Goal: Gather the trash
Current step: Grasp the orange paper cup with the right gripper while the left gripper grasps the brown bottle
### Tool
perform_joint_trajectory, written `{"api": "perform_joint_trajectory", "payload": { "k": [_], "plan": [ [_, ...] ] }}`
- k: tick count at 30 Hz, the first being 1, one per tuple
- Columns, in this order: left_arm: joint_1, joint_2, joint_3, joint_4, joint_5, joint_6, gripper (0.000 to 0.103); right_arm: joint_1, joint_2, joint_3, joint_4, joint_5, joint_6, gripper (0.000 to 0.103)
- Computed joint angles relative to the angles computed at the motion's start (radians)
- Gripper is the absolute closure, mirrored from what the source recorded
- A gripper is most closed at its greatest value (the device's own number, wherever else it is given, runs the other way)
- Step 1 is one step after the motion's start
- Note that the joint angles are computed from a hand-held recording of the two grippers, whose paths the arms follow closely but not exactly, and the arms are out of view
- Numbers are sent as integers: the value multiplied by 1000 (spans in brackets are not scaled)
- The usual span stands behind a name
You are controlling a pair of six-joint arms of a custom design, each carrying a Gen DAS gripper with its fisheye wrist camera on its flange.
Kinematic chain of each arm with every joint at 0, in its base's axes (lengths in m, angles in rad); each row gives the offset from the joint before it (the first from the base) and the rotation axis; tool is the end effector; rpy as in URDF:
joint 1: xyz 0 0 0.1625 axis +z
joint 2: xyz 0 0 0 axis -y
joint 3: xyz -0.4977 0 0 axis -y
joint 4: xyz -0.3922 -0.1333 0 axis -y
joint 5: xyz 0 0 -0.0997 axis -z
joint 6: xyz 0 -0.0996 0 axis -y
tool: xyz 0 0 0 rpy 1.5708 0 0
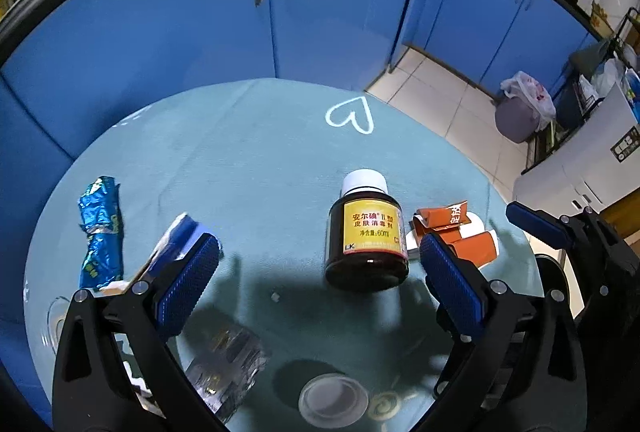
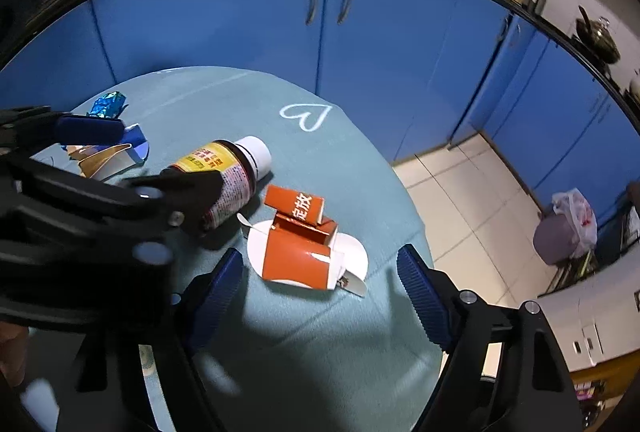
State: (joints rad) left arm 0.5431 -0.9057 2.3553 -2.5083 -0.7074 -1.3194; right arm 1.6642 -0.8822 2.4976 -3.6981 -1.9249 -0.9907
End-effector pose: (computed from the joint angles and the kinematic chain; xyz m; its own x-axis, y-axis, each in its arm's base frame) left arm -0.2428 -0.3907 0.0595 -0.7271 -0.2501 -0.6394 0.1692 0.8373 -0.5198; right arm 0.1386 -0.4204 0.1224 -0.4525 -0.6813 0.5754 -0.8389 0.5440 -0.0156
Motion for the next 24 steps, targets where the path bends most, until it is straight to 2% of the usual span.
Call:
{"api": "perform_joint_trajectory", "payload": {
  "k": [6,10,13,16,17,19,24],
  "plan": [
    [32,12,-4,-61,-23,63,13,-4,0,-15,38,20,1,36],
    [46,20,-6,-90,-32,92,17,-3,4,-29,69,19,10,49],
    [47,24,-7,-95,-37,100,22,-3,8,-31,62,25,5,51],
    [48,26,-9,-95,-38,100,32,-4,8,-25,43,38,-6,57],
    [49,25,-9,-96,-41,101,40,-4,6,-26,45,41,-8,60],
    [54,25,-13,-89,-50,100,54,-3,2,-26,52,42,-7,61],
    [49,20,-12,-69,-41,75,54,-8,1,-19,37,41,-15,61]
  ]
}}
